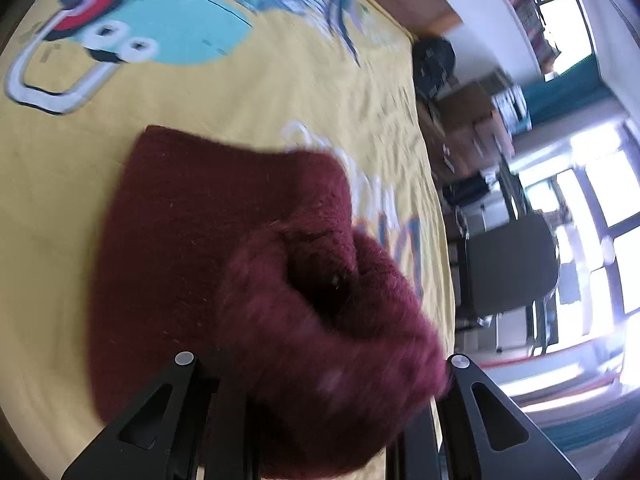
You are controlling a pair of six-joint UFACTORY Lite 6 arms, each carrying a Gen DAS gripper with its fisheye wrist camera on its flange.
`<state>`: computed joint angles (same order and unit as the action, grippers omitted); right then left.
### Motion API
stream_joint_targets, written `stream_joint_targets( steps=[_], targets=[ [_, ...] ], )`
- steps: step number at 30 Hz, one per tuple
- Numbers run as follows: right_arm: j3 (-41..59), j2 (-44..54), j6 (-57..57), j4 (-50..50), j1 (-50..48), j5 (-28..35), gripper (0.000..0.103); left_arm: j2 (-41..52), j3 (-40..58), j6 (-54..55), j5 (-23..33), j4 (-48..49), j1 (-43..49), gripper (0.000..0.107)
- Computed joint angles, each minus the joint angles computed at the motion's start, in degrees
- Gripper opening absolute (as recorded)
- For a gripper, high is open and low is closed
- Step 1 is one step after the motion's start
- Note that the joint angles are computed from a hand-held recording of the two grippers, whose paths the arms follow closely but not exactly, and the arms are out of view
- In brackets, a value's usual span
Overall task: Fold small clothes
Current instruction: 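Lift the grasped side with the left tool, fold it over the sweater, release, then withdraw the left tool and bring both tools to the folded bundle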
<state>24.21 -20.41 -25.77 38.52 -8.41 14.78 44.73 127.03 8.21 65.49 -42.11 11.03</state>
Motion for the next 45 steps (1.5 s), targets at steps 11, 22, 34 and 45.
stream_joint_targets(
  steps=[11,22,34,45],
  targets=[
    [-6.5,-4.2,-34.5,17.7,-31.8,12.2,0.070,-9.9,-25.9,-4.9,-20.5,14.6,-22.3,0.016],
    [-8.7,-3.6,-44.7,20.7,-43.2,17.0,0.070,-14.9,-40.2,-20.4,-32.0,39.3,-34.6,0.022],
    [-10.1,-7.1,-43.1,18.0,-46.2,19.6,0.070,-18.7,-42.0,-2.8,-27.9,19.9,-33.7,0.051],
    [-11.1,-14.9,-37.1,13.5,-48.2,25.1,0.070,-32.2,-51.8,9.6,-24.1,11.5,-29.0,0.051]
  ],
)
